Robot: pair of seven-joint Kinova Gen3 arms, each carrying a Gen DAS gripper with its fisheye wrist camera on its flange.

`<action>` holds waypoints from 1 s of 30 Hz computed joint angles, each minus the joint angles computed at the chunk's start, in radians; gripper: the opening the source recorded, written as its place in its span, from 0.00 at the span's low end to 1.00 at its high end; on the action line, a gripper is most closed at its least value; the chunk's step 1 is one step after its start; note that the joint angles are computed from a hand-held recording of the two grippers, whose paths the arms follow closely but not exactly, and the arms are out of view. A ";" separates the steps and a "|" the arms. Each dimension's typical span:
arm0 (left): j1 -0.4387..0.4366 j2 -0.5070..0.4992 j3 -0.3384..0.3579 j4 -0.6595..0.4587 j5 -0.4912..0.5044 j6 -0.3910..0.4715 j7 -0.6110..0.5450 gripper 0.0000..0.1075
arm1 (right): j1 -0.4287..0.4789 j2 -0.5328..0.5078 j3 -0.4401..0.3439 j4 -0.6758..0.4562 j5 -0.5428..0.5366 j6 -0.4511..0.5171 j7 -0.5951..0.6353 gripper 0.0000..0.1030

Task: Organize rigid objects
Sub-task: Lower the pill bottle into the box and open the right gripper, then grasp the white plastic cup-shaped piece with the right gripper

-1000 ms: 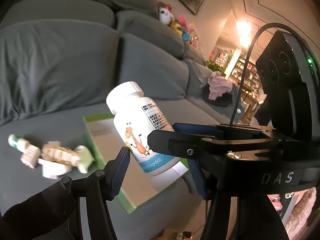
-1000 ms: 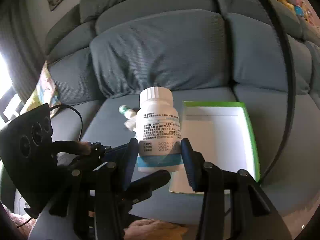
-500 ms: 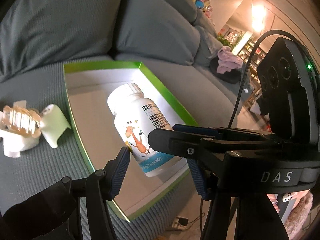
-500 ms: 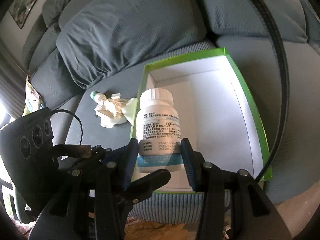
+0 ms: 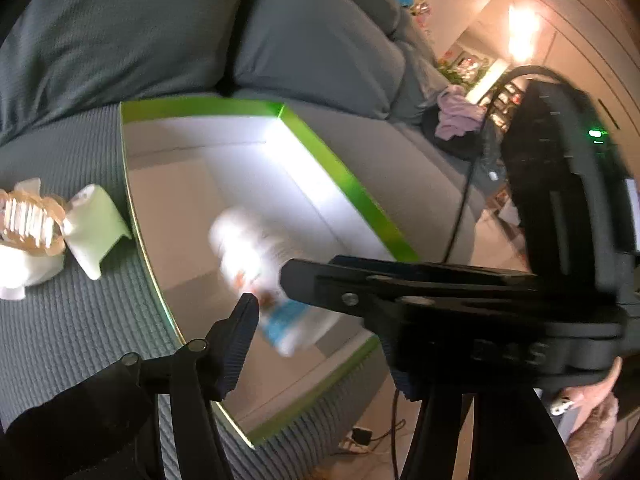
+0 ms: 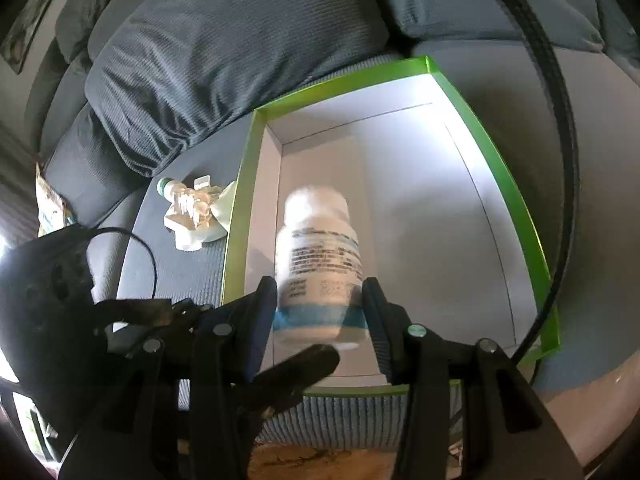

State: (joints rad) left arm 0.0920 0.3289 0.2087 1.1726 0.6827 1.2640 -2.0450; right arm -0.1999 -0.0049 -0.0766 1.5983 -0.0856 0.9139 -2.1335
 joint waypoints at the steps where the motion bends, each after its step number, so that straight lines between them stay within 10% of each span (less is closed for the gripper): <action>1: -0.007 -0.017 -0.003 0.010 -0.002 -0.002 -0.014 0.55 | -0.003 -0.004 -0.010 -0.007 0.024 0.008 -0.024 0.43; 15: -0.200 -0.140 -0.129 0.041 0.020 0.010 -0.065 0.76 | -0.197 0.016 -0.127 -0.207 0.393 0.126 -0.329 0.84; 30: -0.368 -0.095 -0.218 0.132 -0.094 -0.103 -0.008 0.78 | -0.442 0.353 -0.028 -0.583 0.471 0.309 -0.345 0.88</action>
State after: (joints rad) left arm -0.2761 0.2338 -0.0096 1.3046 0.5885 1.1608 -2.0526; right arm -0.6420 0.3481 -0.1041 1.0151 0.3854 1.2228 -2.4783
